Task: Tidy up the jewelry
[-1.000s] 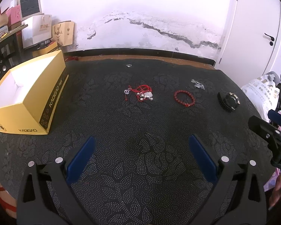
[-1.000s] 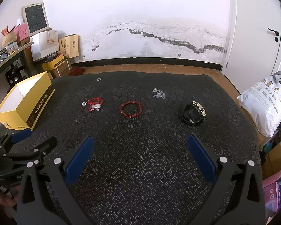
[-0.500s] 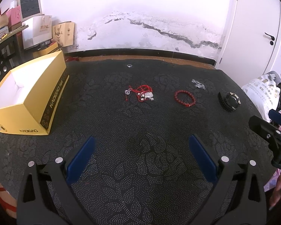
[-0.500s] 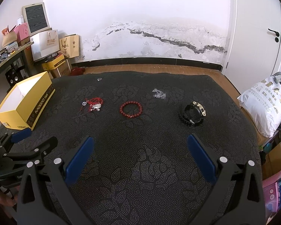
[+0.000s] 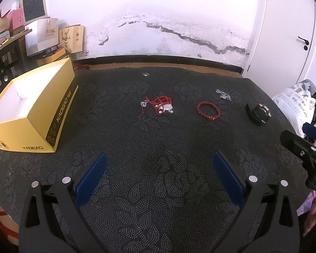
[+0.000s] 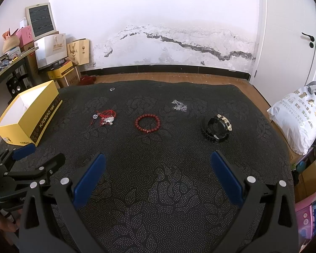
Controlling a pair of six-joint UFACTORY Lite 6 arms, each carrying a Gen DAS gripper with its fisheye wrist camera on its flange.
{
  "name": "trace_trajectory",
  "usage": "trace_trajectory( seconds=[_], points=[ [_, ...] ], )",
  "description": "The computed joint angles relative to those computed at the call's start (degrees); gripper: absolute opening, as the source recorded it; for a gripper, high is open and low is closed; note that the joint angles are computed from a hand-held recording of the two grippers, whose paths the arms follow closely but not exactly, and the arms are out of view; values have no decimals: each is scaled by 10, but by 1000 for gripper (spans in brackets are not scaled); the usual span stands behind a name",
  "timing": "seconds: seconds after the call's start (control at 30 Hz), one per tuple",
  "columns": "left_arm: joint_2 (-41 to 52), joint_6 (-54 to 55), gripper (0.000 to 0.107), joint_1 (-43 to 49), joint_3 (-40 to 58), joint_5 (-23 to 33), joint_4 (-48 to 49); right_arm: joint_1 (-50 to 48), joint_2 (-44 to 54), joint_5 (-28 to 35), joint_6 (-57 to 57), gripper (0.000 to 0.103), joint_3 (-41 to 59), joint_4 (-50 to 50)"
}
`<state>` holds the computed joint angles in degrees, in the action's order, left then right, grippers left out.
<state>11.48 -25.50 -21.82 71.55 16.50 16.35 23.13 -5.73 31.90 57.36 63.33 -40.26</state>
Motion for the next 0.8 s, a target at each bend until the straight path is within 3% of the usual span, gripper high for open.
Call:
trace_trajectory(
  seconds=[0.8],
  points=[
    [2, -8, 97, 0, -1, -2, 9, 2, -2, 2, -2, 96, -1, 2]
  ],
)
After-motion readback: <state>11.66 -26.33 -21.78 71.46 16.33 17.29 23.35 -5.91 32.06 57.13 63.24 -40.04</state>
